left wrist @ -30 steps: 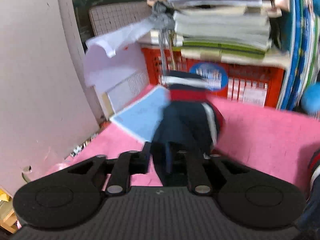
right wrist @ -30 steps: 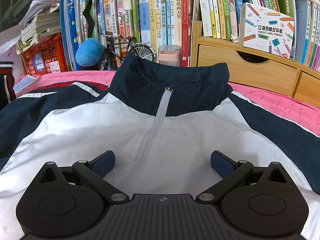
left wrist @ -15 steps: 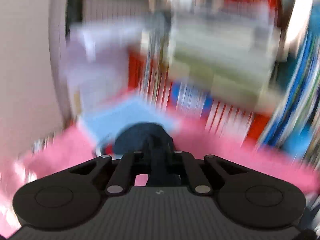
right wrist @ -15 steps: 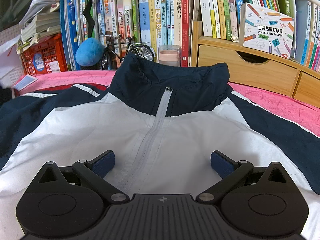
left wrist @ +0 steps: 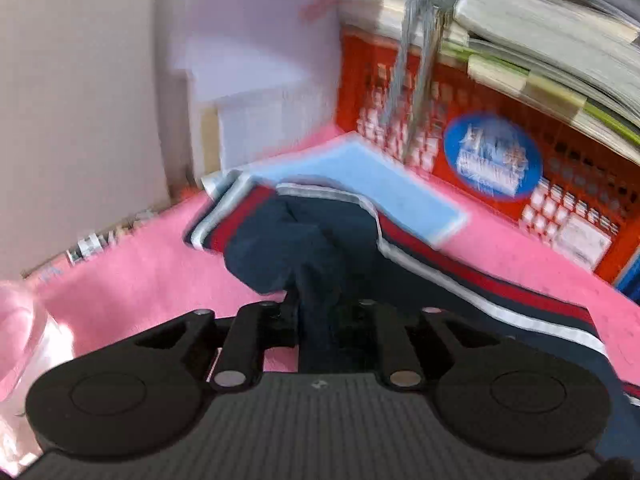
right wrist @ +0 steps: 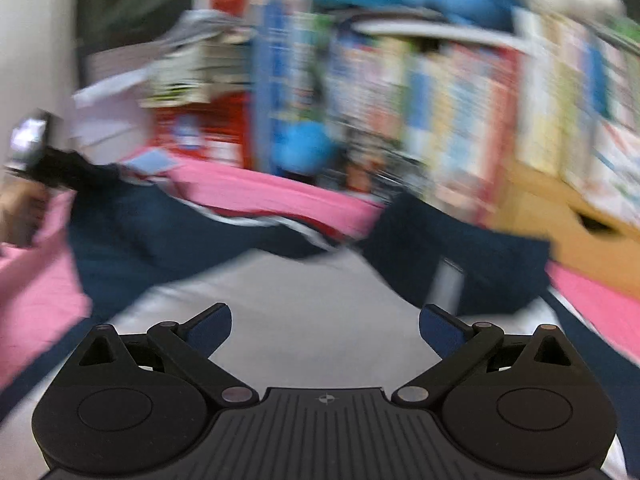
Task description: Fold clothes
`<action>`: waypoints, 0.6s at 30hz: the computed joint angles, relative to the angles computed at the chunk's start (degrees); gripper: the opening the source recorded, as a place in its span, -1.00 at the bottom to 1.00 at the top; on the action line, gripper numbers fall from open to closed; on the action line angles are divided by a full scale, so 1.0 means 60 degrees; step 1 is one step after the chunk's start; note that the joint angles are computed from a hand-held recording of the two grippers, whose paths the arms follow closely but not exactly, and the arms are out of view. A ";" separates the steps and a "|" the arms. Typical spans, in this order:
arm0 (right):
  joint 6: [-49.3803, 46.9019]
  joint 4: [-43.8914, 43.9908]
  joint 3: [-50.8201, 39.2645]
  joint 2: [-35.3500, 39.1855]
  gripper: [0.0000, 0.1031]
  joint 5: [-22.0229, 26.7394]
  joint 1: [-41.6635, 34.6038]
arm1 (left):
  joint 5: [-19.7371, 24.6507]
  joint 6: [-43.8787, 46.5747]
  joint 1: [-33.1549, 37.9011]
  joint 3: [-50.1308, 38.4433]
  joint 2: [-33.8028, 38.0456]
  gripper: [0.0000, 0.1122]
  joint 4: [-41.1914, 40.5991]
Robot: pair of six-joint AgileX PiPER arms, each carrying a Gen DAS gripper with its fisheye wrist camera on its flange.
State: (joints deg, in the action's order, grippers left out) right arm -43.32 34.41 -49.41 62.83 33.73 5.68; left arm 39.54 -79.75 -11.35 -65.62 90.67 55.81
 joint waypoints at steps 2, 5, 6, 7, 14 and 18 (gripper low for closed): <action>0.0943 -0.1009 -0.0405 0.0479 0.72 -0.0292 0.1298 | 0.0520 0.0327 -0.0250 -0.0283 0.0248 -0.56 0.0258; 0.2439 -0.2171 -0.1074 0.1558 0.08 -0.0400 0.2583 | 0.0750 0.0767 -0.0180 -0.0625 0.0451 -0.51 0.0107; 0.2765 -0.2239 -0.1243 0.1920 0.07 -0.0438 0.2795 | 0.0820 0.0850 -0.0065 -0.0786 0.0539 -0.44 -0.0010; 0.3005 -0.2197 -0.1374 0.2275 0.04 -0.0522 0.2940 | 0.0961 0.0949 0.0076 -0.1067 0.0709 -0.36 -0.0183; 0.4213 -0.2766 -0.1648 0.3686 0.23 -0.2333 0.3841 | 0.2871 0.1449 -0.0301 -0.2367 0.1138 -0.10 -0.0521; 0.5716 -0.3881 -0.2681 0.4569 0.63 -0.2160 0.4281 | 0.3642 0.1136 -0.1850 -0.1356 -0.0080 0.38 0.0845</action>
State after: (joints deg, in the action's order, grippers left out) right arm -9.02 11.13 -65.50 90.24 20.77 31.37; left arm 61.39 -72.93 -22.46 -73.75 90.19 60.87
